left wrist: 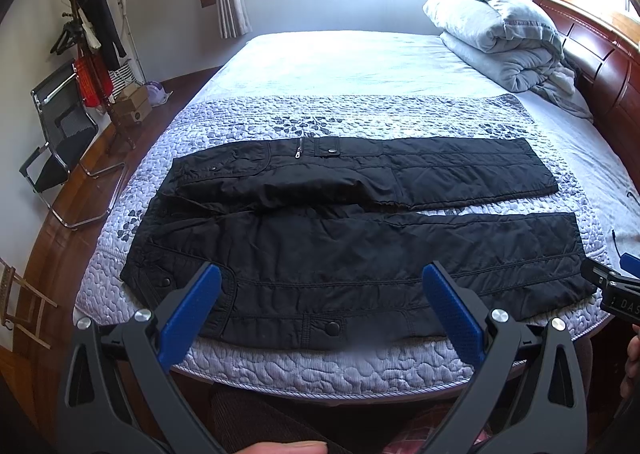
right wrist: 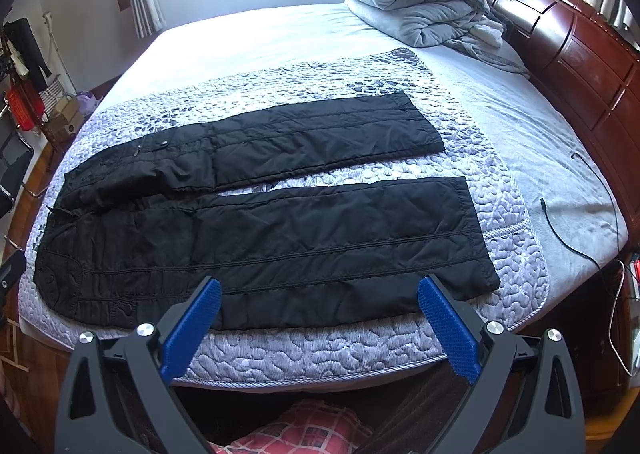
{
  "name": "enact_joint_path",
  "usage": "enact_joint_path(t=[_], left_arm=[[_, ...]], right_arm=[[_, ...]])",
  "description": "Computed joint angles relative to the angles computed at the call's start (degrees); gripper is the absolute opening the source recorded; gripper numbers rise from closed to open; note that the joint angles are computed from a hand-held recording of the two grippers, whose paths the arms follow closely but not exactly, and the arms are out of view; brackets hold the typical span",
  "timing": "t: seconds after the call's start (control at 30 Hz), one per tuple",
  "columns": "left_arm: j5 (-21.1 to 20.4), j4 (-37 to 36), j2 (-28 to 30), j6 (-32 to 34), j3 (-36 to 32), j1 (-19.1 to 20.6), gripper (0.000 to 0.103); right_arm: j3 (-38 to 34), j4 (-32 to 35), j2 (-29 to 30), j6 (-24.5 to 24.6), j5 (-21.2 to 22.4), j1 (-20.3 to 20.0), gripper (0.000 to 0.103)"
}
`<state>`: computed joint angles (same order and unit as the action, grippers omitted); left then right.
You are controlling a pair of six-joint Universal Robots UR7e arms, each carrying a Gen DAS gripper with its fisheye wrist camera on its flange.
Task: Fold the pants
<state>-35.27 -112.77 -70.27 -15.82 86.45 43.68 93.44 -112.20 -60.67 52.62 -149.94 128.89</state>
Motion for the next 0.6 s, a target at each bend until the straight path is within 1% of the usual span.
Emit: enact_joint_path(t=[0.6], left_arm=[[0.2,-0.1,0.7,0.6,-0.7,-0.1,0.100]], right_arm=[[0.0,0.3,-0.1,0.3,0.1,0.0,0.099]])
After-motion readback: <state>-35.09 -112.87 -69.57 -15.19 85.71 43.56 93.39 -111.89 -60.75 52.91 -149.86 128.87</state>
